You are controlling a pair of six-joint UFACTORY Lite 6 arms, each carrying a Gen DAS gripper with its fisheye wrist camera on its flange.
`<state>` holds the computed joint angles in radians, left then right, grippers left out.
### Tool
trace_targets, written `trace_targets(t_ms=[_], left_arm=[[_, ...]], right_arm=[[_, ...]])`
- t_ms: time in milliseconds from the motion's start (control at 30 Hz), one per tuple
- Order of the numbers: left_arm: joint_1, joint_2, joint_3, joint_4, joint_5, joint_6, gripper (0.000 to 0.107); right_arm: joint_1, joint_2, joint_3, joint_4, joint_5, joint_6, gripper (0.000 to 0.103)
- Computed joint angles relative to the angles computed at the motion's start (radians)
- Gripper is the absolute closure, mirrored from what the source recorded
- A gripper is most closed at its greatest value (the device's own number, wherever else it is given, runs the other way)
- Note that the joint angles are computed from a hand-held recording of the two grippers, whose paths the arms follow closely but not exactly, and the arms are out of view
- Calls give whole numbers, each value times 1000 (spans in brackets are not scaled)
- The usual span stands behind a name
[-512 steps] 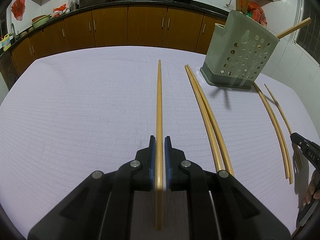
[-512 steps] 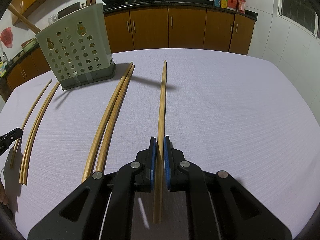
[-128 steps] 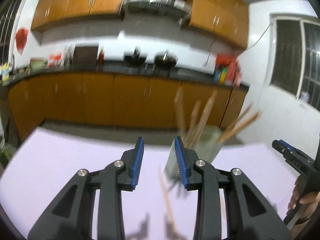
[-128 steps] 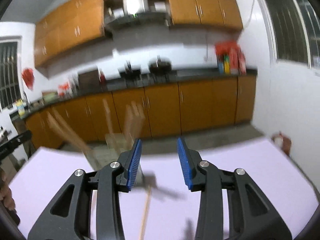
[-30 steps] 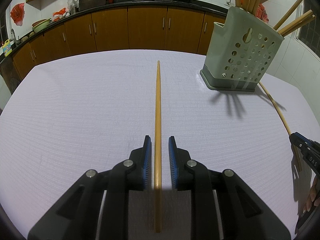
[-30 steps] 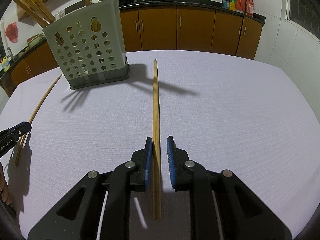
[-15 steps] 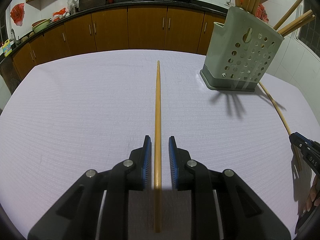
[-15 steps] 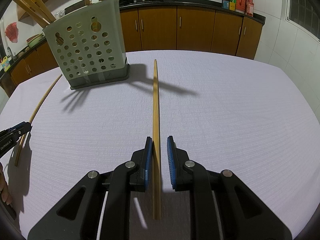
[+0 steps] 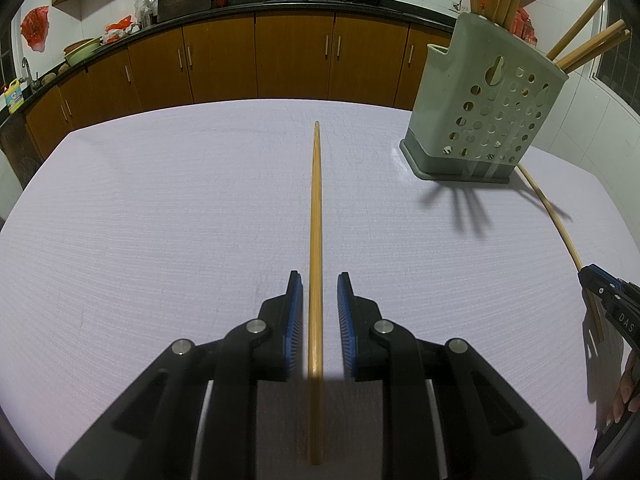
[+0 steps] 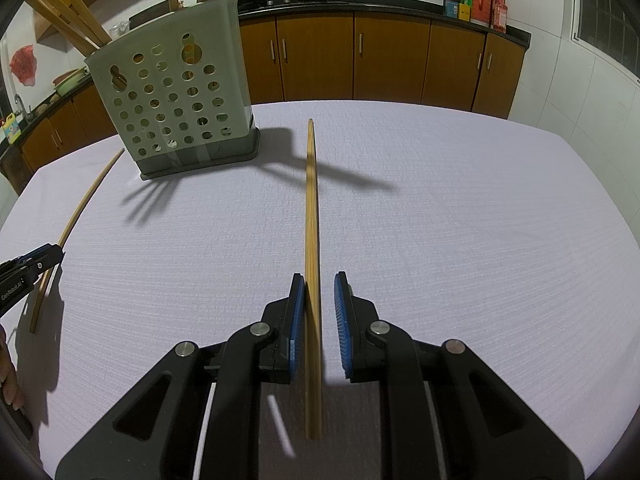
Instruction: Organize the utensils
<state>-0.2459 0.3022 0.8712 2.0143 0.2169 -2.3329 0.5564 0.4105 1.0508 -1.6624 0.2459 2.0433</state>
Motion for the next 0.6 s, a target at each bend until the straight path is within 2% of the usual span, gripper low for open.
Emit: trace_targets(t_ms=[300,433,600], left_arm=[[3,-4,-6,37,-6,-33,87],[-15,-24,-32,-29,17,38,87],[-26,-54,-74,-26,32,30,89]], right_arm=[[0,-6,-7,-5,-1,5,86],[-5,-15,-21,-49,-10,51,86],[-8,-16,-23,-76,-18,83,86]])
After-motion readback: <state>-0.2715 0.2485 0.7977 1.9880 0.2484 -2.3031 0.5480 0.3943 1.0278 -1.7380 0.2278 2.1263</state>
